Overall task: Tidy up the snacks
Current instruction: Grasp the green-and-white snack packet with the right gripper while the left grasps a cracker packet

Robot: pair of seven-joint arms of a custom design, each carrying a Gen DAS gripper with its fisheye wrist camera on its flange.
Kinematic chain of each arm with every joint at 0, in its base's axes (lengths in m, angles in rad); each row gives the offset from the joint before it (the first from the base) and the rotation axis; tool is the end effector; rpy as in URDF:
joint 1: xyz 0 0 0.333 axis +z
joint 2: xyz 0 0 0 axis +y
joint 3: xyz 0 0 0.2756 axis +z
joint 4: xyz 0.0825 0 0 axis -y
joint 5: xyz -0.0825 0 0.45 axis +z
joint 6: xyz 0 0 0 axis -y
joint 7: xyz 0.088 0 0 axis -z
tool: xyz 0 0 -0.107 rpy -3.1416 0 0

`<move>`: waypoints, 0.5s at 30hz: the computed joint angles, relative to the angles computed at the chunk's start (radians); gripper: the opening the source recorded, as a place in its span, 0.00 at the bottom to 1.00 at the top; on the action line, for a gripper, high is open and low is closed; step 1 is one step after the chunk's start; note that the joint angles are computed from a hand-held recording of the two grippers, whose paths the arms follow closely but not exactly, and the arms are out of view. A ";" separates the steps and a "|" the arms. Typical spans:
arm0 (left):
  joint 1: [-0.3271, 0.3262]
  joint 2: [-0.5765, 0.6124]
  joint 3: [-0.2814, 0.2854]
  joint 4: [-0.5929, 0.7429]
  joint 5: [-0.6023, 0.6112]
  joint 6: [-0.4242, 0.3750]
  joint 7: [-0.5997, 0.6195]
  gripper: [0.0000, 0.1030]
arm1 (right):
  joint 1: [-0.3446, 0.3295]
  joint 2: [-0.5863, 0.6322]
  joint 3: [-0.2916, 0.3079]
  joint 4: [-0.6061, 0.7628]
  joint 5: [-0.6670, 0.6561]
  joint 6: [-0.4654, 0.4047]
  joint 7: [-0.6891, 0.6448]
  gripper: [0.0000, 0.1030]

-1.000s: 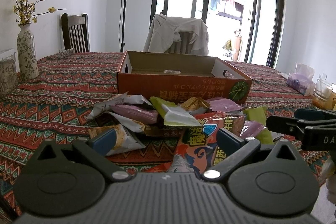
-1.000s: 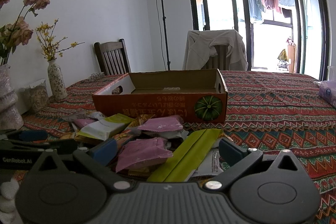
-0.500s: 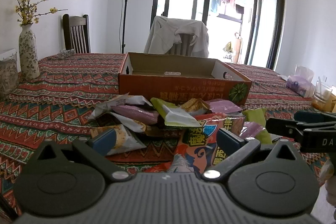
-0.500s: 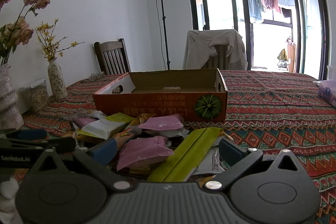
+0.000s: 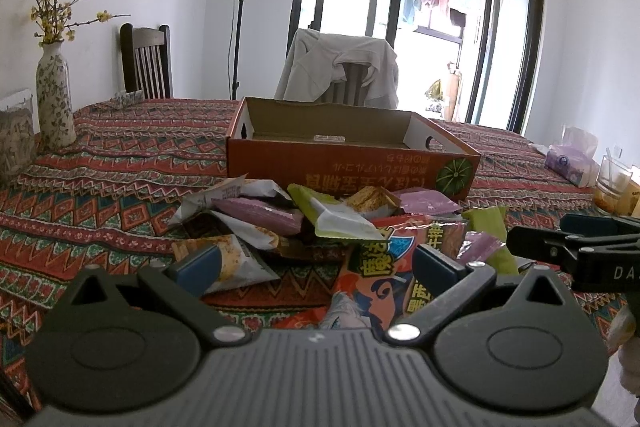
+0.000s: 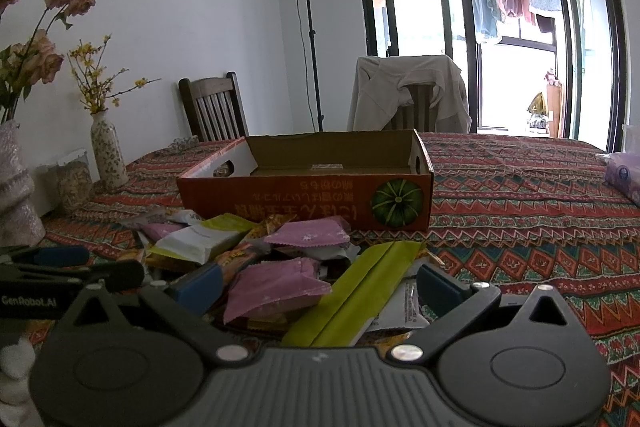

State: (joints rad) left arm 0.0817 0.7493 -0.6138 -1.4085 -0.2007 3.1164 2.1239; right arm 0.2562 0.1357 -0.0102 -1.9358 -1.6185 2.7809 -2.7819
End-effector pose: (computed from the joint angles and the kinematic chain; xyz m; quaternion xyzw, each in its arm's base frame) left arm 0.7566 -0.2752 0.3760 -0.4299 0.7347 -0.4782 0.2161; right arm 0.6365 0.2059 0.3864 -0.5089 0.6767 -0.3822 0.3701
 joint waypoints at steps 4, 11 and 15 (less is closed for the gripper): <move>-0.007 0.001 0.012 0.003 0.000 -0.005 -0.010 1.00 | 0.002 0.002 0.000 -0.004 0.009 -0.019 -0.003 1.00; -0.034 0.001 0.047 0.019 -0.005 -0.023 -0.037 1.00 | -0.005 0.022 -0.005 -0.001 0.212 -0.053 -0.191 0.70; -0.048 0.000 0.065 0.027 -0.008 -0.032 -0.046 1.00 | -0.006 0.054 -0.017 0.021 0.364 -0.021 -0.346 0.59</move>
